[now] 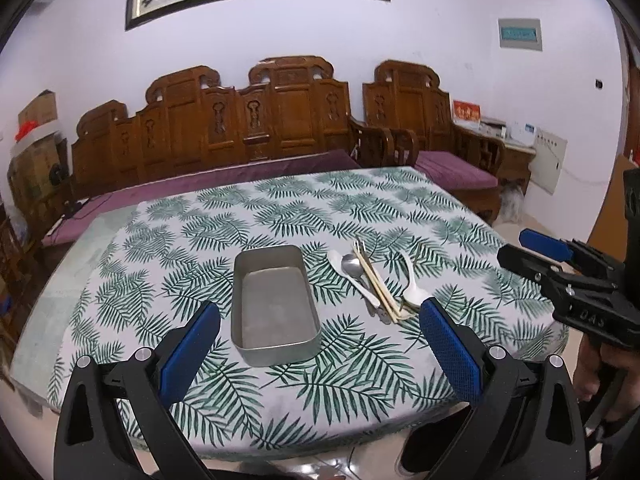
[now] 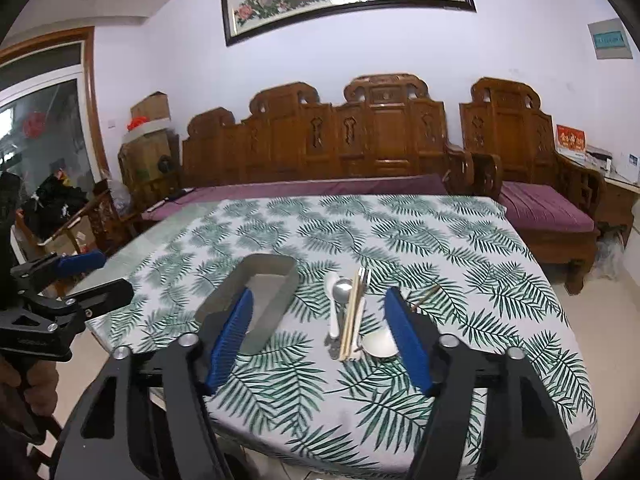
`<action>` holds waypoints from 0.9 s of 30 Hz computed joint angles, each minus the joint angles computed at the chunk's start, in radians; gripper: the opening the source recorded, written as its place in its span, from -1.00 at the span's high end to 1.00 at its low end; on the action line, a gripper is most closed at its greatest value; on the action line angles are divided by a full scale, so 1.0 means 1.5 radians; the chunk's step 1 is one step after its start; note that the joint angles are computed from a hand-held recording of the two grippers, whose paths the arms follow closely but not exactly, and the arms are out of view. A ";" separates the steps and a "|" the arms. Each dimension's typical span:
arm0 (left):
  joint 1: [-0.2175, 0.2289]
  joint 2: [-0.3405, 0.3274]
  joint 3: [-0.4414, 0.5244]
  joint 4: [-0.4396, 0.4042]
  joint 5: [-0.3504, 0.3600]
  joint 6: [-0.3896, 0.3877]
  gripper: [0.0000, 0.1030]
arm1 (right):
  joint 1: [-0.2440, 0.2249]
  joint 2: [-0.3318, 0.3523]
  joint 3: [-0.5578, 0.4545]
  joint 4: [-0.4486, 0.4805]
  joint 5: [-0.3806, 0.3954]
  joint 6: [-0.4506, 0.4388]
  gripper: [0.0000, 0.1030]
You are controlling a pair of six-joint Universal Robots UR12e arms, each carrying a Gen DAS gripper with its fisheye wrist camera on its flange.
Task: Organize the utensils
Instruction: 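Reach the right gripper to the white ceramic spoon and close on it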
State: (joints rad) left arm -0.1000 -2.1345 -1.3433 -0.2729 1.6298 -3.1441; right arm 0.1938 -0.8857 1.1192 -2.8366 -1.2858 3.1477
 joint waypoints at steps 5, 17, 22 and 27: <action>0.005 -0.019 0.026 -0.026 -0.022 0.000 -0.87 | -0.004 0.022 -0.028 0.026 -0.012 0.002 -0.14; 0.014 -0.068 0.090 -0.082 -0.070 -0.009 -0.68 | -0.015 0.089 -0.122 0.130 -0.023 -0.007 0.11; 0.015 -0.092 0.122 -0.115 -0.083 -0.016 -0.59 | -0.018 0.132 -0.182 0.191 -0.025 -0.008 0.13; 0.016 -0.113 0.151 -0.139 -0.090 -0.017 -0.55 | -0.019 0.188 -0.267 0.268 -0.026 -0.020 0.23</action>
